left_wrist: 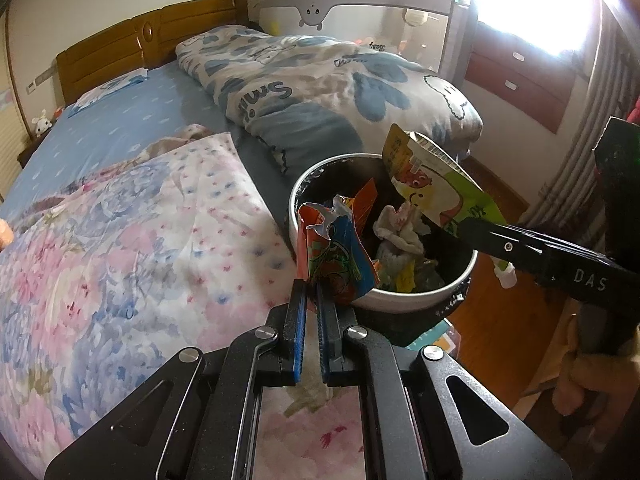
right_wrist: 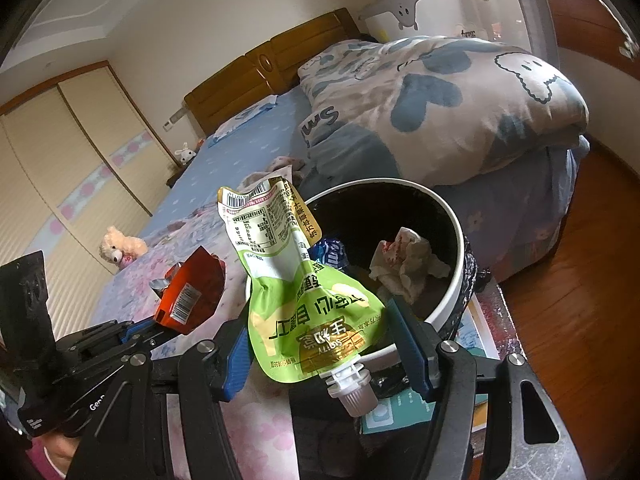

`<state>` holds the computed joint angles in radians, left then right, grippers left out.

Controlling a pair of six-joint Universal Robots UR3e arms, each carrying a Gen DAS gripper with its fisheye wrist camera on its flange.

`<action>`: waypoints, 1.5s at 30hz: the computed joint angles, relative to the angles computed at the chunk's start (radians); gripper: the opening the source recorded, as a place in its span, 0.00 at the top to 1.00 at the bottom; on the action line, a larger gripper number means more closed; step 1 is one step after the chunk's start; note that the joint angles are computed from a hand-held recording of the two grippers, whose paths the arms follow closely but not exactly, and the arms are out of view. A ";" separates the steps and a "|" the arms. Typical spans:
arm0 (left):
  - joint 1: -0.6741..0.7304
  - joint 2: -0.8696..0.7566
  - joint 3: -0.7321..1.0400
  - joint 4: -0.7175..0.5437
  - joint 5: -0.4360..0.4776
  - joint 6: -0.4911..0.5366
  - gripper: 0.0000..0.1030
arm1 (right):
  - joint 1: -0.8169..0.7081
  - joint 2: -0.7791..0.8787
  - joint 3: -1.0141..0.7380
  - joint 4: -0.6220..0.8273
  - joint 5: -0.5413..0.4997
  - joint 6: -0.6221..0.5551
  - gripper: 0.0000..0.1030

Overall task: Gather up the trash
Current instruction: 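Lower the red wrapper and green pouch into the bin with both tools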

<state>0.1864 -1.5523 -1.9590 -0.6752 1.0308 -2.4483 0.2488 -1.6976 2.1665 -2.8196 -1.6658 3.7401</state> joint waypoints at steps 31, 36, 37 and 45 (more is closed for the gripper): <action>-0.162 -0.184 0.179 0.072 0.104 -0.116 0.95 | -0.094 0.038 -0.065 0.050 0.050 -0.077 0.39; -0.184 -0.212 0.208 0.080 0.124 -0.127 0.95 | -0.102 0.048 -0.074 0.052 0.054 -0.081 0.39; -0.186 -0.218 0.215 0.079 0.126 -0.128 0.95 | -0.106 0.050 -0.077 0.054 0.058 -0.085 0.39; -0.211 -0.257 0.259 0.082 0.148 -0.143 0.95 | -0.124 0.067 -0.091 0.058 0.077 -0.097 0.39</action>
